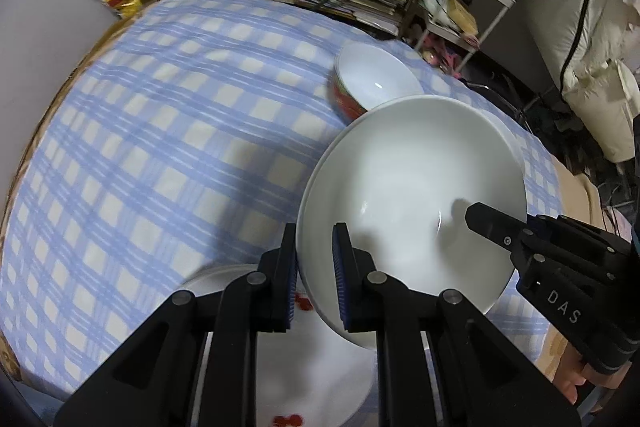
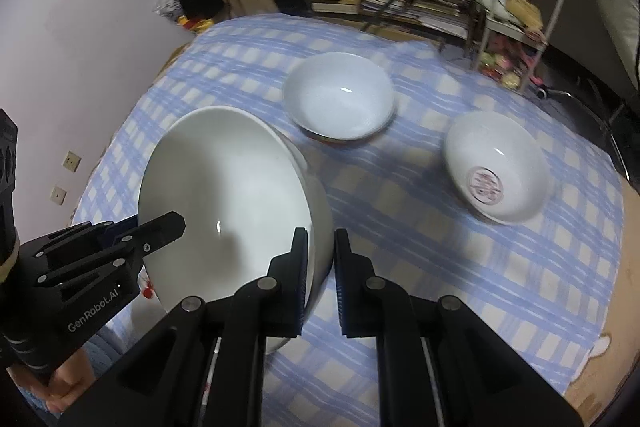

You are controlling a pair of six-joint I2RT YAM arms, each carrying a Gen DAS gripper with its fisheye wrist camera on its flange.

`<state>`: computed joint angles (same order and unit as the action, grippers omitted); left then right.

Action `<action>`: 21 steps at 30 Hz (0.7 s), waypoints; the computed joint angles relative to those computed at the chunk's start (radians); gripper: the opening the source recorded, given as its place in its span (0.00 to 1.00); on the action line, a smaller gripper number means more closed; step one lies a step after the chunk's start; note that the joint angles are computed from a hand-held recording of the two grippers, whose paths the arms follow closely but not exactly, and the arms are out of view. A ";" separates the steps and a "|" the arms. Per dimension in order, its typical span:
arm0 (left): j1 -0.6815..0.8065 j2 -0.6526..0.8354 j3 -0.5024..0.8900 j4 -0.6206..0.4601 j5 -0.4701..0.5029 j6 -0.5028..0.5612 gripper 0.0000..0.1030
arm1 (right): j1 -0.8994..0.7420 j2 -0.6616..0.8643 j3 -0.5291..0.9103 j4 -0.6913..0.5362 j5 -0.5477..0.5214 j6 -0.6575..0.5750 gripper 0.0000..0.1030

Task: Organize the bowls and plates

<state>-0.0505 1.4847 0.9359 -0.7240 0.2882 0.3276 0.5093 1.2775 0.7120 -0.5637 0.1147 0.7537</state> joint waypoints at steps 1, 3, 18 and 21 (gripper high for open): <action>-0.021 0.000 -0.008 0.003 -0.008 -0.015 0.16 | -0.013 -0.019 -0.023 0.002 -0.004 -0.004 0.13; -0.056 0.004 -0.027 0.015 -0.025 -0.037 0.16 | -0.026 -0.053 -0.060 0.000 -0.007 -0.002 0.13; -0.239 0.066 -0.173 0.144 -0.109 -0.126 0.16 | -0.134 -0.067 -0.268 0.096 -0.090 0.070 0.12; -0.250 0.052 -0.179 0.149 -0.122 -0.127 0.17 | -0.154 -0.050 -0.279 0.112 -0.114 0.061 0.12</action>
